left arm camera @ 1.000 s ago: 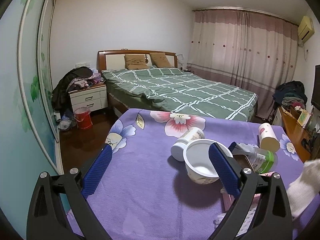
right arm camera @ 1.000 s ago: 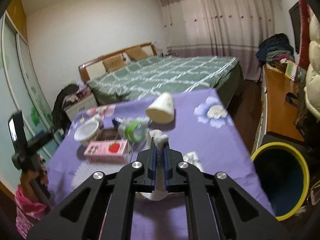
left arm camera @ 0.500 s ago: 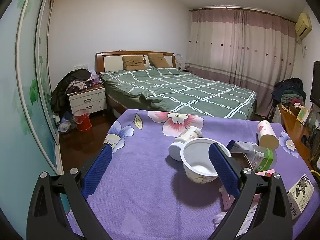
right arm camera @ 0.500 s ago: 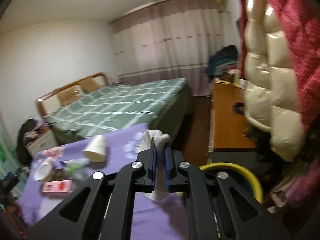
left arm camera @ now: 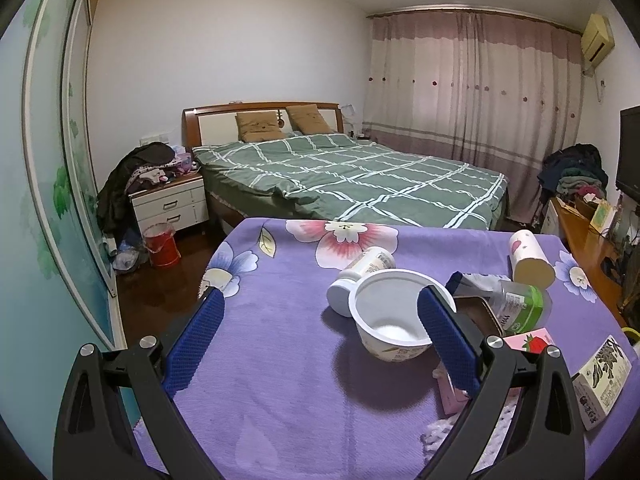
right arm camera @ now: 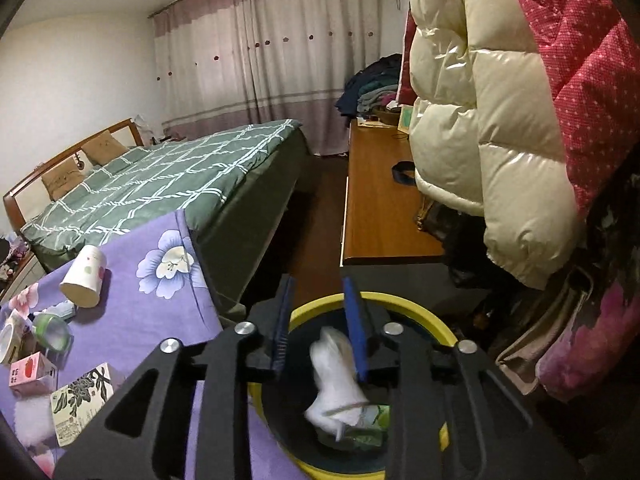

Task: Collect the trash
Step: 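Drop the white tissue into the yellow bin with the right gripper, then grasp the pink strawberry milk carton with the left gripper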

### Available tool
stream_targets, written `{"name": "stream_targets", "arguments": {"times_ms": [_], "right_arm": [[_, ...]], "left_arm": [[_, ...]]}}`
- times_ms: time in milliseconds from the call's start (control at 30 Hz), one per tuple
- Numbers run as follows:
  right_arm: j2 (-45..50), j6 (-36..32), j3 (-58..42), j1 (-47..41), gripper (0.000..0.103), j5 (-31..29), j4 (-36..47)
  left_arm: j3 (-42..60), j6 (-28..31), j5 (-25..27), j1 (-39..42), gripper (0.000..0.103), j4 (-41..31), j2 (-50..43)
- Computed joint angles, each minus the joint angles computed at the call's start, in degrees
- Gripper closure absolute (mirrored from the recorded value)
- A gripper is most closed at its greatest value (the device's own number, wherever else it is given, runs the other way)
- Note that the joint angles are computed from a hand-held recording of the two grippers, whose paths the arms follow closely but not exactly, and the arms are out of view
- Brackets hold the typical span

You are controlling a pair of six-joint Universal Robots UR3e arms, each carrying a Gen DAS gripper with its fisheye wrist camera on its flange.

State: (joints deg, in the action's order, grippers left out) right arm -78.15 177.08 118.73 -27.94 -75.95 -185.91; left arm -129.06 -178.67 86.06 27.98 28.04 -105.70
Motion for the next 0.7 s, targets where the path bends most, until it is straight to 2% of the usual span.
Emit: {"name": "stream_targets", "arguments": {"times_ms": [233,367,400,533,700], "right_arm": [[6.0,0.8,-4.8,7.3,0.071,-2.4,-3.0],[10.8,1.9,-8.8,12.1,0.071,-4.9,-4.2],[12.2,2.2,-9.5,13.2,0.071,-5.5,-4.8],[14.3,1.8,-11.5,15.3,0.071,-5.8,-3.7],[14.1,2.3,-11.1,14.5,0.067,-4.7,-4.5]], "left_arm": [[-0.9,1.6,-3.6,0.2,0.007,-0.6,1.1],[-0.2,3.9,-7.7,0.0,0.007,-5.0,1.5],[0.6,4.4,-7.1,-0.8,0.007,-6.1,1.0],[3.6,5.8,-4.0,-3.8,0.021,-11.0,-1.0],[4.8,6.3,-1.7,-5.4,0.022,-13.9,-2.1]]}}
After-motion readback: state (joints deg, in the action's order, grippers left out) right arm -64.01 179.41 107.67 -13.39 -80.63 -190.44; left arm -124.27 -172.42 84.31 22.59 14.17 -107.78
